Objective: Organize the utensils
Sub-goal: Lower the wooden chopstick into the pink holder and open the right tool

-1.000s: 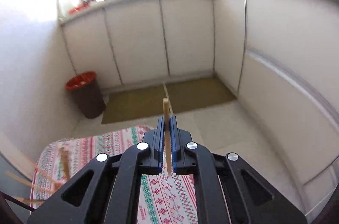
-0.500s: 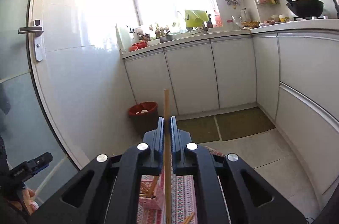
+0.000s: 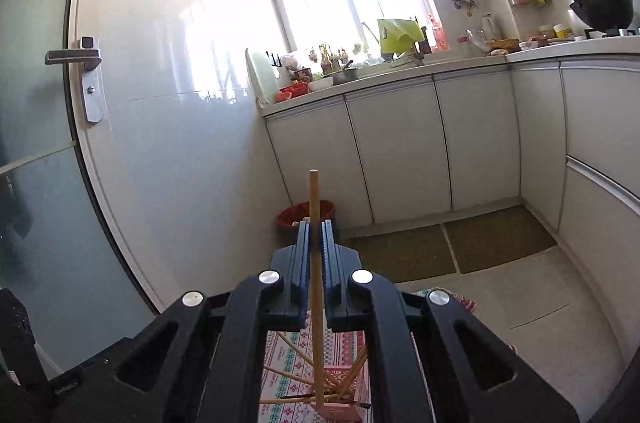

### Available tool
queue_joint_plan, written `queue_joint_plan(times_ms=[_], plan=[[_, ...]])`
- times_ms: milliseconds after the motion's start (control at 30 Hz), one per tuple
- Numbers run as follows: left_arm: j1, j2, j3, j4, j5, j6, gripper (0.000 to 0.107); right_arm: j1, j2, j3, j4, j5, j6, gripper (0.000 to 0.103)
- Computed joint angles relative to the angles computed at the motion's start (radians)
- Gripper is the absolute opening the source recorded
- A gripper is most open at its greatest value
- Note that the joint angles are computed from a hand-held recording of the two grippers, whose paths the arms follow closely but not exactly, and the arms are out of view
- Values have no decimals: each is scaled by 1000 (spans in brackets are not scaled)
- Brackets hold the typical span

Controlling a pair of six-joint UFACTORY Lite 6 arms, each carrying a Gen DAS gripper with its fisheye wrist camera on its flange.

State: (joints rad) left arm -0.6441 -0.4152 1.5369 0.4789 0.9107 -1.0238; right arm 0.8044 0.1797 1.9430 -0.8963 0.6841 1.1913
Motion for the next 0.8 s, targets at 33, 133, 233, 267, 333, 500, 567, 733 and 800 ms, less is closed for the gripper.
queue_joint_plan(times_ms=[33, 133, 233, 267, 333, 500, 567, 733, 800], plan=[[20, -6, -9, -22, -10, 16, 74, -6, 8, -16, -10, -8, 18, 6], [75, -16, -26, -83, -31, 64, 74, -13, 31, -68, -92, -24, 103, 6], [110, -19, -38, -122, -42, 95, 74, -24, 63, -100, -143, -43, 177, 6], [119, -20, -41, -133, -44, 104, 74, -26, 80, -96, -154, -47, 194, 6], [137, -23, -48, -151, -49, 121, 74, -26, 107, -110, -207, -48, 250, 6], [150, -21, -46, -164, -43, 132, 74, -2, 140, -149, -332, -37, 353, 6], [145, -19, -39, -160, -39, 130, 74, 1, 113, -190, -342, -51, 373, 7], [71, 4, -5, -96, -11, 86, 74, 33, -35, -314, -384, -37, 425, 43], [25, 18, 13, -58, 8, 58, 74, 50, -103, -363, -377, -19, 407, 55]])
